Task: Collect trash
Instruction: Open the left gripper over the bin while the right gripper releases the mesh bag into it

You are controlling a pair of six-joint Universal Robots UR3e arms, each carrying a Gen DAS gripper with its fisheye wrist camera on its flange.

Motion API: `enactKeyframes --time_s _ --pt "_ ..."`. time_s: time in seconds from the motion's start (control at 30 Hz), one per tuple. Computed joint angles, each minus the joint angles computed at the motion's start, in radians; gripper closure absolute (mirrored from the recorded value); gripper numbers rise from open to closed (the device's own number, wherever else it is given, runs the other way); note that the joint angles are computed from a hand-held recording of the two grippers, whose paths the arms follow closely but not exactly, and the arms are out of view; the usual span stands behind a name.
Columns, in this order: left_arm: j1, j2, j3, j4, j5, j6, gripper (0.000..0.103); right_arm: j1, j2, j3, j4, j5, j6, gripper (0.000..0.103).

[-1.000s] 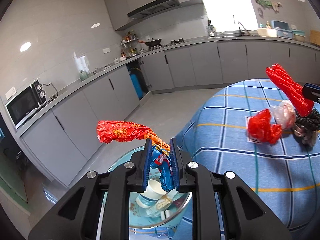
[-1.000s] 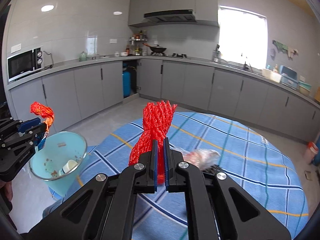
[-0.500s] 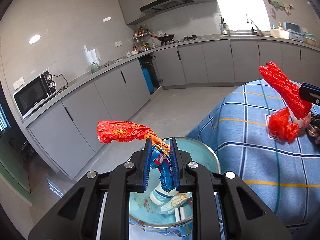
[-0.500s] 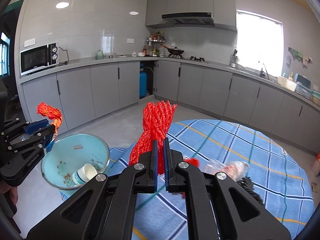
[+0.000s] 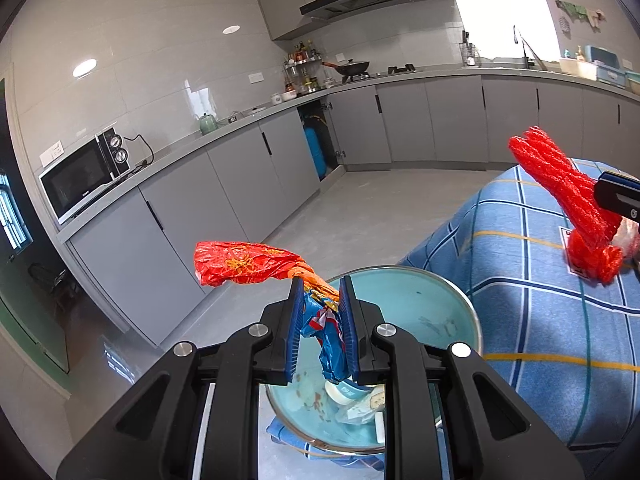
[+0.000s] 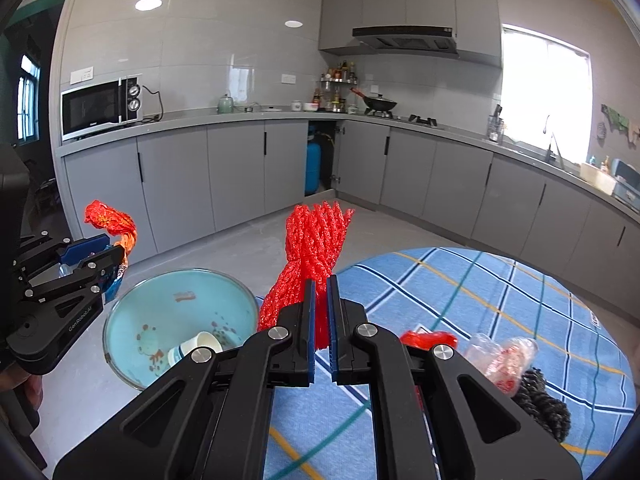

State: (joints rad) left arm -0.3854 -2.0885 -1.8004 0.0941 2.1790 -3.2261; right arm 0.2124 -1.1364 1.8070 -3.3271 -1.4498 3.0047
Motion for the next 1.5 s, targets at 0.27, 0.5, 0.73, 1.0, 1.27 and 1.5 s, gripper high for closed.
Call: enactKeyframes --time_s 0.27,0.5,0.73,1.0,1.27,1.5 --pt "0.021 0.024 -0.04 0.013 -0.005 -0.006 0.084 0.038 0.043 -0.054 0.018 0.003 0.005 0.097" --pt "0.041 0.039 -0.065 0.019 -0.008 -0.01 0.084 0.058 0.071 -0.089 0.03 0.009 0.006 0.097" --pt "0.044 0.036 -0.06 0.018 -0.006 -0.015 0.084 0.064 0.09 -0.112 0.039 0.016 0.0 0.097" --pt "0.039 0.034 -0.056 0.008 -0.002 -0.023 0.084 0.074 0.103 -0.121 0.043 0.021 -0.004 0.097" --pt "0.021 0.012 -0.028 -0.007 0.048 -0.001 0.084 0.079 0.109 -0.127 0.05 0.025 -0.009 0.097" --pt "0.017 0.01 -0.021 -0.019 0.059 0.004 0.084 0.079 0.12 -0.134 0.058 0.037 -0.018 0.097"
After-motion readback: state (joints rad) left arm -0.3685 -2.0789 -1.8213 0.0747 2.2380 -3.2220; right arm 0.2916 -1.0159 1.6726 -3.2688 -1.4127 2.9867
